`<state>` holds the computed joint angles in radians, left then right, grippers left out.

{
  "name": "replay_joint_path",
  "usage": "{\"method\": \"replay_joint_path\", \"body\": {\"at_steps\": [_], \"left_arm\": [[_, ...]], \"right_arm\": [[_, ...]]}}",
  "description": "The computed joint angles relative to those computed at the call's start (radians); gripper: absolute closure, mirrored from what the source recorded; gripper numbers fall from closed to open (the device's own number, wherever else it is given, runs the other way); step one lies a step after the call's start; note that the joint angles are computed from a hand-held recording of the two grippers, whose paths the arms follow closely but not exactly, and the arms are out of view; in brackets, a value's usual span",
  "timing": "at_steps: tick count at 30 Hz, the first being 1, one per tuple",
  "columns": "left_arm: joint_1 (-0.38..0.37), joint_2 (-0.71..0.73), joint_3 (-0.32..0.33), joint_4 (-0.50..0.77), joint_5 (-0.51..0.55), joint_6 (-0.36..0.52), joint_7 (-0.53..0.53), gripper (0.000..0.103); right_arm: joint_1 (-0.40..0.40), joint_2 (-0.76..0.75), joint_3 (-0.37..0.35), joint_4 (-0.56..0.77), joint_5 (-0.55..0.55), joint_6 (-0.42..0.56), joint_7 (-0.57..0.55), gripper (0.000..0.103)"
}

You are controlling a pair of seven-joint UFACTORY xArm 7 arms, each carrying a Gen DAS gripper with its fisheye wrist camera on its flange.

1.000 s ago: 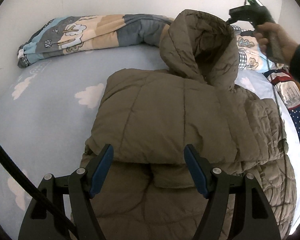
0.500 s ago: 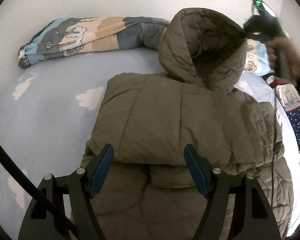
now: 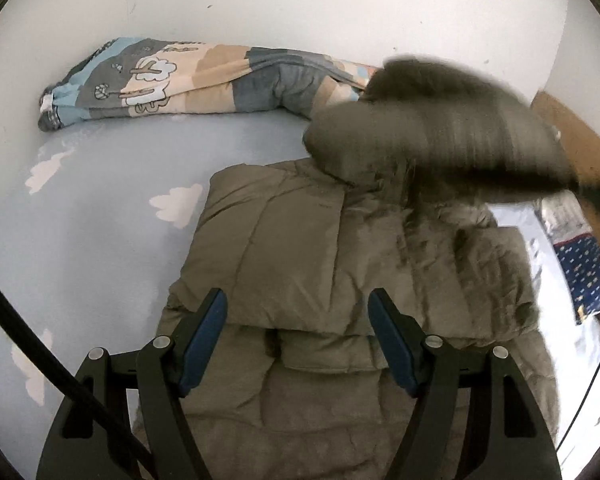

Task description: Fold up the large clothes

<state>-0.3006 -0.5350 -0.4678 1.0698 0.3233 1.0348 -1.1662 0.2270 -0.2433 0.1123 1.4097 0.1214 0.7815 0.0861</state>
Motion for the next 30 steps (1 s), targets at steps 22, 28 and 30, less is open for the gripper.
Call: {"method": "replay_joint_path", "body": {"at_steps": [22,28,30], "left_arm": [[-0.105,0.065,0.172,-0.201,-0.375,-0.594,-0.012,0.031],[-0.072,0.163,0.151,-0.131,-0.332,-0.61,-0.007,0.031],[-0.07,0.187,0.139,-0.13,-0.32,-0.623,-0.028,0.049]], "right_arm": [[0.035,-0.324,-0.046,-0.547,0.042,-0.068,-0.033,0.097],[0.035,-0.336,-0.052,-0.548,0.073,-0.057,-0.045,0.097],[0.034,-0.341,-0.055,-0.547,0.082,-0.053,-0.047,0.097]]}}
